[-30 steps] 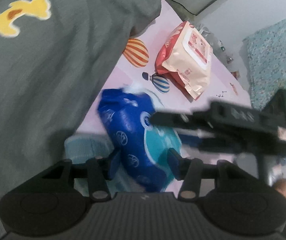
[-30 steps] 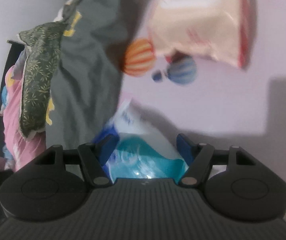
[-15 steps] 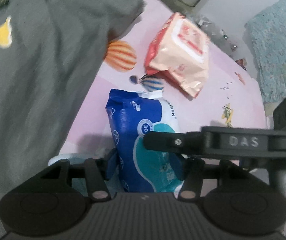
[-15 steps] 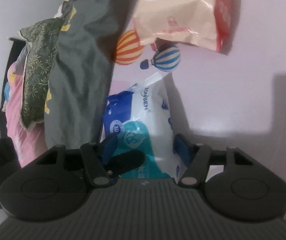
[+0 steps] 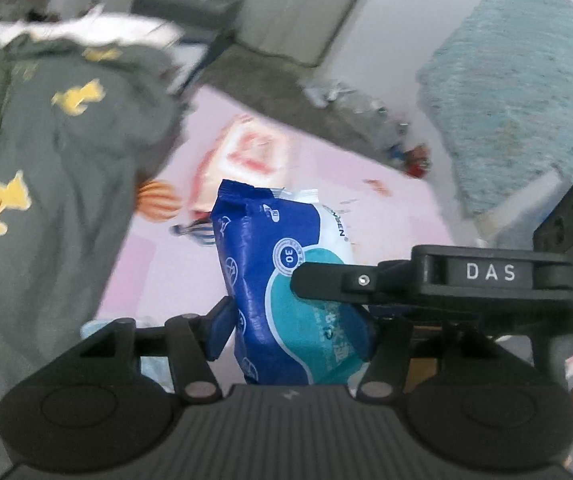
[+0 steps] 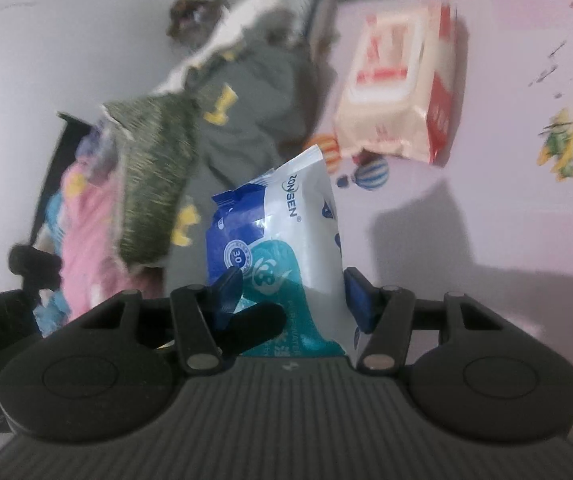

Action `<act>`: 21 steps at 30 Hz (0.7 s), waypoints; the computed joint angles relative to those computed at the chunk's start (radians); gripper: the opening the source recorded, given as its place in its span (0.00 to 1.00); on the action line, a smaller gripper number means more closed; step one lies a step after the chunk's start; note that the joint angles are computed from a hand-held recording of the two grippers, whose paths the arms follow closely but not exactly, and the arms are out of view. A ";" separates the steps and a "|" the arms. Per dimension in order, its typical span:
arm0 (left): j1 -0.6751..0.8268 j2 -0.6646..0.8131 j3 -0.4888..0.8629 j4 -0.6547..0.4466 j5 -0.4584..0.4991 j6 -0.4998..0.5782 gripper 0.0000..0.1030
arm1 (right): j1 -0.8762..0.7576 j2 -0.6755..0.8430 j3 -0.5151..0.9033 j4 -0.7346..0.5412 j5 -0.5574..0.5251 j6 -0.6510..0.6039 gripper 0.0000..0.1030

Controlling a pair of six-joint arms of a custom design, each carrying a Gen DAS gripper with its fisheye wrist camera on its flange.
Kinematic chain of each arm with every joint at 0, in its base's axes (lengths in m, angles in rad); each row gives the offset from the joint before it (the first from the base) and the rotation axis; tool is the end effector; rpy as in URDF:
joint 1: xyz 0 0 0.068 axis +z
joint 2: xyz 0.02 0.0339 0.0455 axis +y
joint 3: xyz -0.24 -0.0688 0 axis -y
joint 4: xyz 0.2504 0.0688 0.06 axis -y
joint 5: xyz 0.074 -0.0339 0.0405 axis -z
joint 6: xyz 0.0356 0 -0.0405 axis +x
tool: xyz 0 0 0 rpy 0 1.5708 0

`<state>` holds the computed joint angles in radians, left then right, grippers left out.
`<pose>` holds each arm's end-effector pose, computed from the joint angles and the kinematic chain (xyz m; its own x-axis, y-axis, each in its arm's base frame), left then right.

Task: Organize soft objects
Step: 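Carry the diaper pack with the right gripper into the cardboard box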

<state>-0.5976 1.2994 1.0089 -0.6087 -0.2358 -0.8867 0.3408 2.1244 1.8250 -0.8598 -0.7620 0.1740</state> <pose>0.2364 -0.1509 0.2455 -0.7398 -0.4080 -0.5350 -0.2317 0.9010 -0.3666 0.4094 0.1712 0.2097 -0.9377 -0.1996 -0.2845 -0.3450 0.6337 0.6924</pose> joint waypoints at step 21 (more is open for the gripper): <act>-0.435 0.908 1.014 -0.188 0.125 -0.055 0.60 | -0.913 -0.266 -0.339 -0.503 -0.082 -0.608 0.58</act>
<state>-1.0325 2.2070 2.0227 -0.7966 -0.1106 -0.9414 -0.5718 1.8587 1.4863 -1.3629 -0.8443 -0.4338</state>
